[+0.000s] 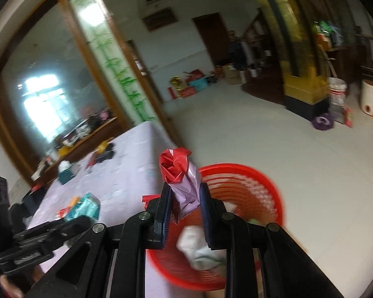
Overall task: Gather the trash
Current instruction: 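Carry both items over the red wastebasket and open both tools to release them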
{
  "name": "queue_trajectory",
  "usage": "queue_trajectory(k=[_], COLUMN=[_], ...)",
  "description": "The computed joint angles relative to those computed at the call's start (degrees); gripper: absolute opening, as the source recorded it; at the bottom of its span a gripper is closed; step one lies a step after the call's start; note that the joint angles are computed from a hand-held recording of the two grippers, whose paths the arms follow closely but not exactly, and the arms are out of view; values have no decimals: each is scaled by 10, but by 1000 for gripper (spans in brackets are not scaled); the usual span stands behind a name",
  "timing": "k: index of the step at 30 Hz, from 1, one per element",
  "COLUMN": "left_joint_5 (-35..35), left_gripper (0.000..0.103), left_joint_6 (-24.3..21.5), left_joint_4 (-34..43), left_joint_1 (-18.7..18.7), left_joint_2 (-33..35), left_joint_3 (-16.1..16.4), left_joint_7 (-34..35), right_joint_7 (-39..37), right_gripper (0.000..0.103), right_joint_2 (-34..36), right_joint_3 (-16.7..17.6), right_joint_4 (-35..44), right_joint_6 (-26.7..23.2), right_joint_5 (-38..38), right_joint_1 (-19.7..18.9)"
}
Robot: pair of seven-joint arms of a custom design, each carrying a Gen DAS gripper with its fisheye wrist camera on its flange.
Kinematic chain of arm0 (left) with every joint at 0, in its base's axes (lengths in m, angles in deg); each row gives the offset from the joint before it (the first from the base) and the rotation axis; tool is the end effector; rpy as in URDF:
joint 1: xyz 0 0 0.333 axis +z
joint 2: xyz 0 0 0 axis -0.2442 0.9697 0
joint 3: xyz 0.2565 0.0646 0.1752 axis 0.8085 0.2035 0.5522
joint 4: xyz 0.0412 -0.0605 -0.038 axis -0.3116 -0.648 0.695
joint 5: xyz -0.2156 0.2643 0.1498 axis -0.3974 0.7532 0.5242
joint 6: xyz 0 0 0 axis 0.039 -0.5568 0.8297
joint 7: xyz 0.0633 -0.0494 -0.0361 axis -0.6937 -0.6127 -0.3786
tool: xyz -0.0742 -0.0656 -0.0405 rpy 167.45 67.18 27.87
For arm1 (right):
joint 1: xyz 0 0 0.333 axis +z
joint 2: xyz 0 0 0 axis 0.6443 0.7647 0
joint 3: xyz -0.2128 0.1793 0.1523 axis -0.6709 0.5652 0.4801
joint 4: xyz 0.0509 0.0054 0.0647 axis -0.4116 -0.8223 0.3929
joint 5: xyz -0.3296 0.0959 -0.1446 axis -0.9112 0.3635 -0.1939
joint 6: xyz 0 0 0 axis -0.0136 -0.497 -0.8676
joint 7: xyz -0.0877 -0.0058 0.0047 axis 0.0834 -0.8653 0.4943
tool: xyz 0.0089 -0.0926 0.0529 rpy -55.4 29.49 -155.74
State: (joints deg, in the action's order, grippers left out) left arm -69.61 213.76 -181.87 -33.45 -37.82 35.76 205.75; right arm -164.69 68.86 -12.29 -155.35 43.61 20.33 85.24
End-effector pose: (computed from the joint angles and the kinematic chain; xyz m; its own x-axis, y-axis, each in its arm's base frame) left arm 0.5321 -0.3981 0.4684 -0.8927 -0.3836 0.2365 -0.4268 0.5511 -0.7170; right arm 0.3535 0.4431 0.4466 -0.6347 -0.6581 -0.4049 -0.1598 0.6245 -0.7645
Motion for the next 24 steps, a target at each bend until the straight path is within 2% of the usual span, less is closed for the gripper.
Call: queue_trajectory(k=[2,4,6,8,10,14,18,21,23,24], left_joint_5=[18,34,60,90,93,71,44,40,36,37], left_gripper=[42,43,51,53,53,61,62,63,63,63], left_joint_6=[6,-8,-1,-18,-30,-30,-29,-37,-45,-48], left_joint_4=[8,28,46,69,77,65,45,48,50,53], left_joint_1=[-18,-29,-47,-57,-51,-30,-12,-6,1,3], left_joint_2=[10,30,52,72,79,69,48,45,46,47], left_joint_3=[-2,-3,-1,5,0,-13,-16,-6,0,3], left_joint_7=[-16,-36,-60,-89,-92,-62,-30,-34,-41,-46], right_joint_7=[8,18,33,41,69,64,62,25,-17,-27], right_gripper=[24,25,27,41,41,41,41,43,55,56], right_joint_2=[-17,-29,-44,-57,-67,-67,-59,-41,-34,-31], right_joint_3=[-1,-2,-1,-2,4,16,16,12,4,0], right_joint_4=[-27,-47,-75,-98,-115,-109,-96,-69,-58,-57], right_joint_6=[6,22,43,67,72,44,53,48,71,84], right_joint_5=[14,27,32,48,40,37,25,34,67,75], right_joint_1=[-5,-14,-24,-37,-41,-39,-41,-42,-50,-53])
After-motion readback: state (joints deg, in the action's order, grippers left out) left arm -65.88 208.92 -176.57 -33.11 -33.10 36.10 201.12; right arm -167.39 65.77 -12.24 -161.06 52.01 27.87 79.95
